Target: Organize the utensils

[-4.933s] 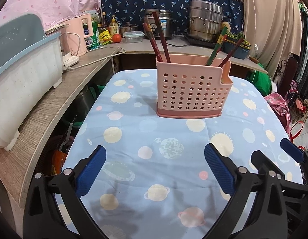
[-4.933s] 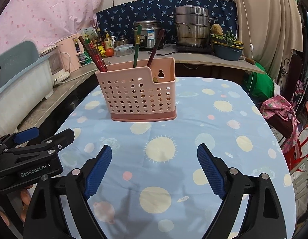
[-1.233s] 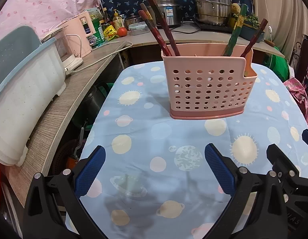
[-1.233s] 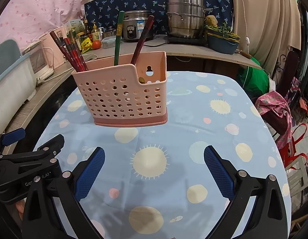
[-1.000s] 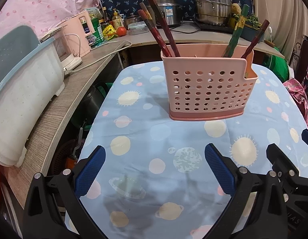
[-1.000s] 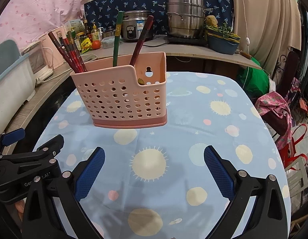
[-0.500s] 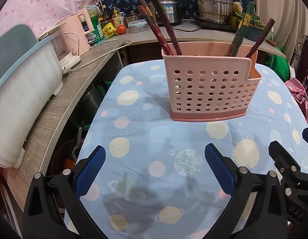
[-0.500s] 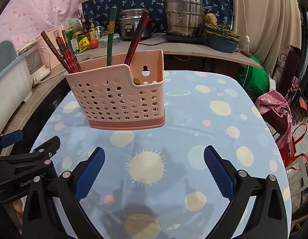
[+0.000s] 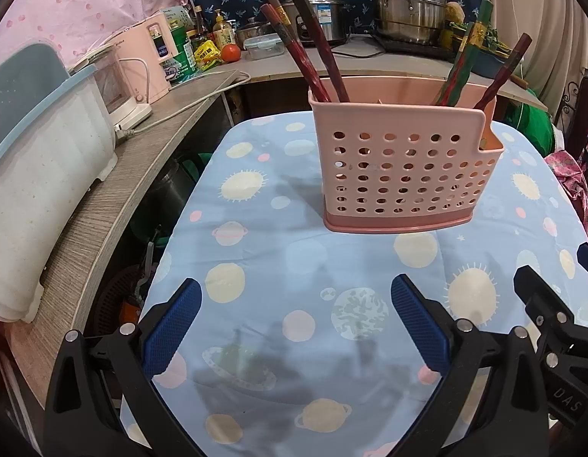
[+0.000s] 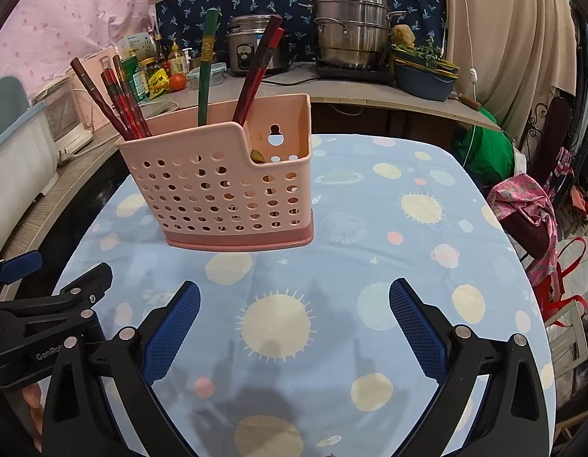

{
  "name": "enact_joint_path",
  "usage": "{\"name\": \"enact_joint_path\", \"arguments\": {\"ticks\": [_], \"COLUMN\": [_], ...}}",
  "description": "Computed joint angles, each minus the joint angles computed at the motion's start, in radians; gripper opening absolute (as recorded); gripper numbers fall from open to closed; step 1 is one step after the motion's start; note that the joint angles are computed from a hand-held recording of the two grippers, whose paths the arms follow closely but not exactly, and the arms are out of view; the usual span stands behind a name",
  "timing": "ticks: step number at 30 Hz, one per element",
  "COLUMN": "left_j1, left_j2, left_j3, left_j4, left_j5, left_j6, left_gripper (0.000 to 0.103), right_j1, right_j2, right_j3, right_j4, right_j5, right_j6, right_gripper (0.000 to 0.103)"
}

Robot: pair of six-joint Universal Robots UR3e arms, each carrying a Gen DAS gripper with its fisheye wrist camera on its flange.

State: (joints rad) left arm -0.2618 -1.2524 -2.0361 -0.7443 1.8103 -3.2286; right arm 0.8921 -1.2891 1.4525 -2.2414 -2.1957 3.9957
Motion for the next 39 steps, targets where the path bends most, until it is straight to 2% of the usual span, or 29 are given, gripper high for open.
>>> {"name": "enact_joint_path", "arguments": {"ticks": [13, 15, 31, 39], "left_j1": [-0.001, 0.014, 0.016, -0.022], "left_j2": [-0.001, 0.005, 0.001, -0.029], "left_j3": [-0.01, -0.01, -0.002, 0.016], "left_j4": [0.01, 0.0, -0.003, 0.014], "left_j5": [0.008, -0.014, 0.002, 0.038], "left_j6": [-0.003, 0.001, -0.004, -0.002], "left_gripper": [0.095, 0.095, 0.095, 0.095], "right_j1": [-0.011, -0.014, -0.017, -0.018], "right_j2": [0.025, 0.024, 0.029, 0.033], "right_j3": [-0.024, -0.021, -0.022, -0.024], "right_j4": [0.002, -0.008, -0.009, -0.01], "right_j5": [0.005, 0.014, 0.023, 0.027], "right_j6": [-0.019, -0.02, -0.018, -0.017], "right_gripper": [0.096, 0.096, 0.096, 0.096]}}
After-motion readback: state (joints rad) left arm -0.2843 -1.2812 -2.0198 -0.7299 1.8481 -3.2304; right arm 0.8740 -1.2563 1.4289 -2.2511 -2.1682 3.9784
